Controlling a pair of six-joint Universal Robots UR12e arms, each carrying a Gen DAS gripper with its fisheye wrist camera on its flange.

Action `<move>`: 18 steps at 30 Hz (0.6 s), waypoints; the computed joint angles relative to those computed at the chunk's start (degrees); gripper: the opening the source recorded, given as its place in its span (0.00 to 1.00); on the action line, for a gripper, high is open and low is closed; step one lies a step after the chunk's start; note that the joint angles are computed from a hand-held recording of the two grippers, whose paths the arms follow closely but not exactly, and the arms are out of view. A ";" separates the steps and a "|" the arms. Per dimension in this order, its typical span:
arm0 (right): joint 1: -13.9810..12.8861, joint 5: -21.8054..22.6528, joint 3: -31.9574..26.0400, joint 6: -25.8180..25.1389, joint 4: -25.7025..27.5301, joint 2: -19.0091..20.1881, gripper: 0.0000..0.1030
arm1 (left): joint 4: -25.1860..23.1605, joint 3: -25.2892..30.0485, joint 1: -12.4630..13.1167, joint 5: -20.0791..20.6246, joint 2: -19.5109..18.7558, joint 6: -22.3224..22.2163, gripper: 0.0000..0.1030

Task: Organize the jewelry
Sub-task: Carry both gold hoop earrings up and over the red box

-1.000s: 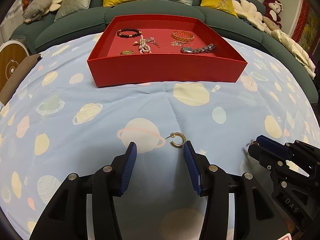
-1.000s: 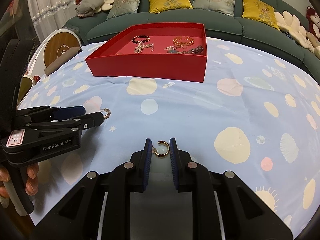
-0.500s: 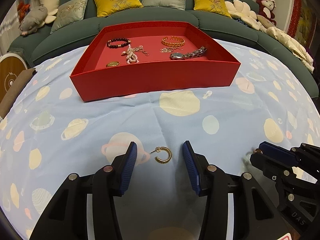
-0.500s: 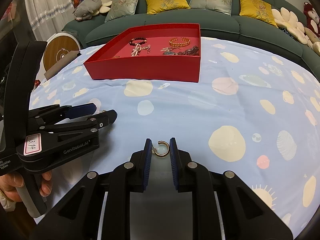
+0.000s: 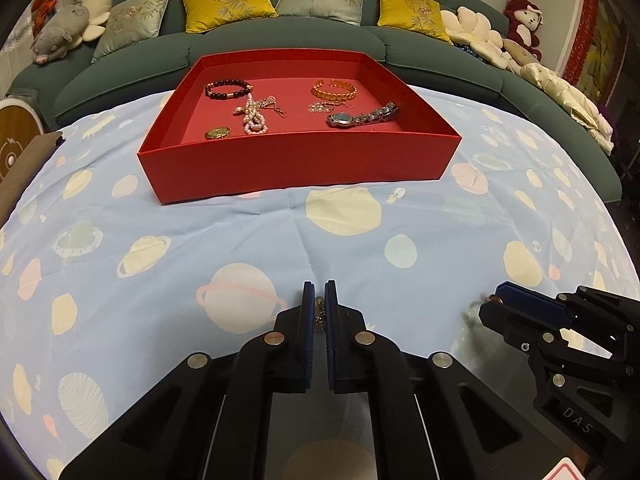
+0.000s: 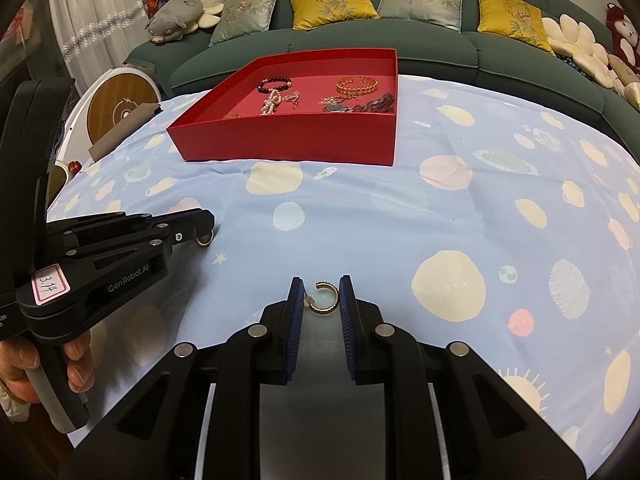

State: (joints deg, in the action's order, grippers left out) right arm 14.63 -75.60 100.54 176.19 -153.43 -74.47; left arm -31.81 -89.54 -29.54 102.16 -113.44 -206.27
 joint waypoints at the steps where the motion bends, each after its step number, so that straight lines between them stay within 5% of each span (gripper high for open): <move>1: 0.00 0.02 -0.01 0.00 0.01 0.00 0.17 | -0.09 -0.16 0.04 0.06 0.17 -0.10 0.03; 18: 0.43 0.17 -0.42 -0.48 0.77 0.36 0.17 | 1.01 -3.91 1.08 -3.14 2.90 -0.69 0.03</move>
